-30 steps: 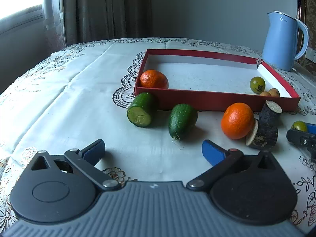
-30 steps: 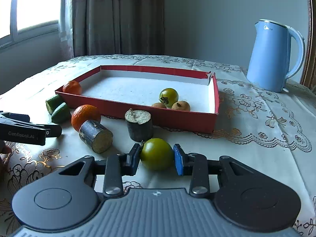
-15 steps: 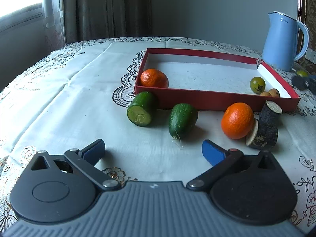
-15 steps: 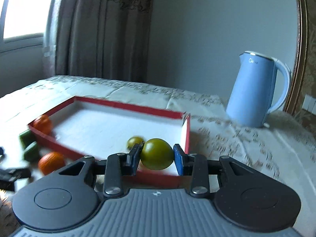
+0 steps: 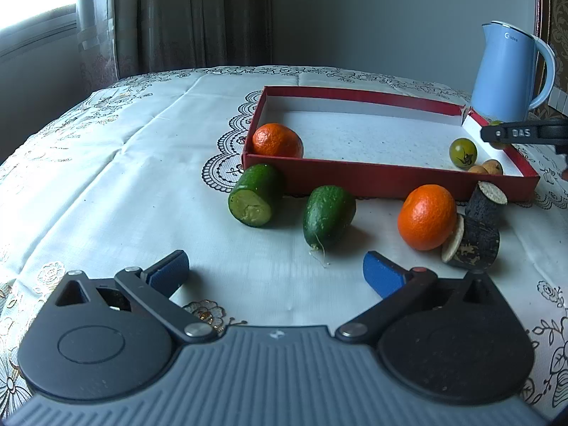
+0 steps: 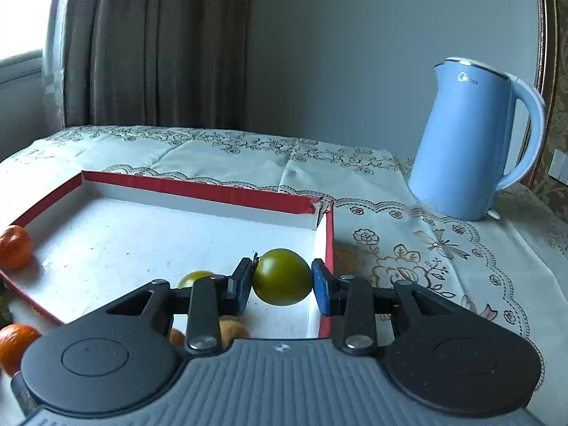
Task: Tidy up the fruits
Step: 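Carry the green tomato into the red tray and open the right gripper, then withdraw the right gripper from the tray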
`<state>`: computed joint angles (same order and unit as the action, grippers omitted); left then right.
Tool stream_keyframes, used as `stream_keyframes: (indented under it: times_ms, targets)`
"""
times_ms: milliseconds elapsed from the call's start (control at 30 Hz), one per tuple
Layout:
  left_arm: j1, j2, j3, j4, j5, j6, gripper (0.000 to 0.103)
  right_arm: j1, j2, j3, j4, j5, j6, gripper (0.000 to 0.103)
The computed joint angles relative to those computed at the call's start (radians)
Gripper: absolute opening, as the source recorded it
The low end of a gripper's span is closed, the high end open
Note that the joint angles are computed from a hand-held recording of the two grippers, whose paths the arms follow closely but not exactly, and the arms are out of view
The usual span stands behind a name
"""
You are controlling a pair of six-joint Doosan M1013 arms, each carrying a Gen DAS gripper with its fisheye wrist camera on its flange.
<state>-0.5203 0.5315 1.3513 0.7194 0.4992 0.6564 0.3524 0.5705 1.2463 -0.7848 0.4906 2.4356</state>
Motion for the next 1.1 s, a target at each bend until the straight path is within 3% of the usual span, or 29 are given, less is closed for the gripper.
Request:
stream_keyframes:
  times_ms: [167,567,667,700,767,867,1100]
  targets:
    - [0.0,0.0,0.0,0.0,0.0,0.0,0.103,-0.008,0.029,-0.042,0.095,0.019,-0.089,0.035]
    - [0.0,0.0,0.001,0.0,-0.001,0.0,0.103,-0.01,0.045,-0.059,0.141,0.034,-0.136,0.036]
    - [0.0,0.0,0.001,0.0,-0.001,0.0,0.103,-0.018,0.032,-0.044,0.21,0.009,-0.171,0.045]
    - [0.0,0.0,0.001,0.0,-0.001,0.0,0.103,-0.018,0.023,-0.032,0.2,-0.003,-0.156,0.048]
    - [0.0,0.0,0.001,0.0,-0.001,0.0,0.103,-0.013,-0.002,0.006,0.137,-0.031,-0.099,0.063]
    - [0.0,0.0,0.001,0.0,-0.001,0.0,0.103,-0.006,-0.047,0.074,0.038,-0.081,0.019,0.07]
    - [0.0,0.0,0.001,0.0,-0.001,0.0,0.103,0.016,-0.145,0.225,-0.151,-0.106,0.24,0.074]
